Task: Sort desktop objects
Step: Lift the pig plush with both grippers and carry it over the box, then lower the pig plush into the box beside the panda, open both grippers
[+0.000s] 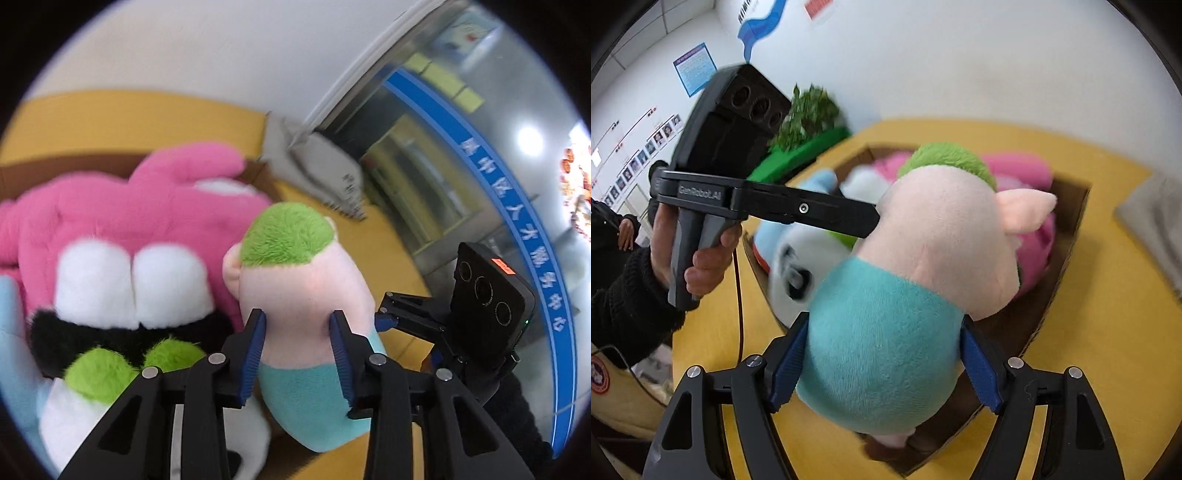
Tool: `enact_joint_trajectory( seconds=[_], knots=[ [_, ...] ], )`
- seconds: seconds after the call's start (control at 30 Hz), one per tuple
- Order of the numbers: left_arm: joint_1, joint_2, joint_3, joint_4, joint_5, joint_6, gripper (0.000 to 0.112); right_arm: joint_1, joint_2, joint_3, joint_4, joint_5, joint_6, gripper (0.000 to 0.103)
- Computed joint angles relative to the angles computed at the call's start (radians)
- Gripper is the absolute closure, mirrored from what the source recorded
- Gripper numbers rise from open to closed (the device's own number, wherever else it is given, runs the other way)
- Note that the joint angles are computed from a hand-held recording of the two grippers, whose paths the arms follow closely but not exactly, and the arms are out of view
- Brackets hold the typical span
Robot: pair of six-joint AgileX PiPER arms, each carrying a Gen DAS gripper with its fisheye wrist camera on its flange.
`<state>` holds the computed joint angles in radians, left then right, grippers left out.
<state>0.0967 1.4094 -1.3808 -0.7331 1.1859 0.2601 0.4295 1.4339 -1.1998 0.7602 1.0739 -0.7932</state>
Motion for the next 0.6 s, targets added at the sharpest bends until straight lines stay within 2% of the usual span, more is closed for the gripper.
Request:
enact_joint_trajectory(
  seconds=[0.1,0.13,0.27,0.33,0.43,0.5,0.6],
  knots=[
    [-0.017,-0.002,0.044,-0.012,-0.013,0.041,0.077,0.045,0.077,0.005,-0.053,-0.006,0.023,0.021],
    [-0.029,-0.01,0.044,0.004,-0.021,0.035,0.077,0.063,0.07,0.031,-0.063,-0.032,0.017,0.021],
    [-0.064,-0.051,0.02,0.054,-0.069,0.015,0.077,0.054,0.057,0.046,-0.072,-0.017,0.058,0.021],
    [-0.077,-0.066,0.005,0.083,-0.096,0.006,0.077,0.096,0.018,0.071,-0.148,-0.058,0.123,0.015],
    [-0.171,0.003,-0.073,0.233,-0.114,-0.076,0.077,0.148,-0.058,0.13,-0.23,-0.114,0.19,0.008],
    [-0.223,0.066,-0.112,0.308,-0.107,-0.11,0.074,0.175,-0.137,0.185,-0.252,-0.135,0.229,0.008],
    [-0.253,0.116,-0.117,0.342,-0.109,-0.122,0.073,0.194,-0.247,0.25,-0.239,-0.176,0.251,0.008]
  ],
)
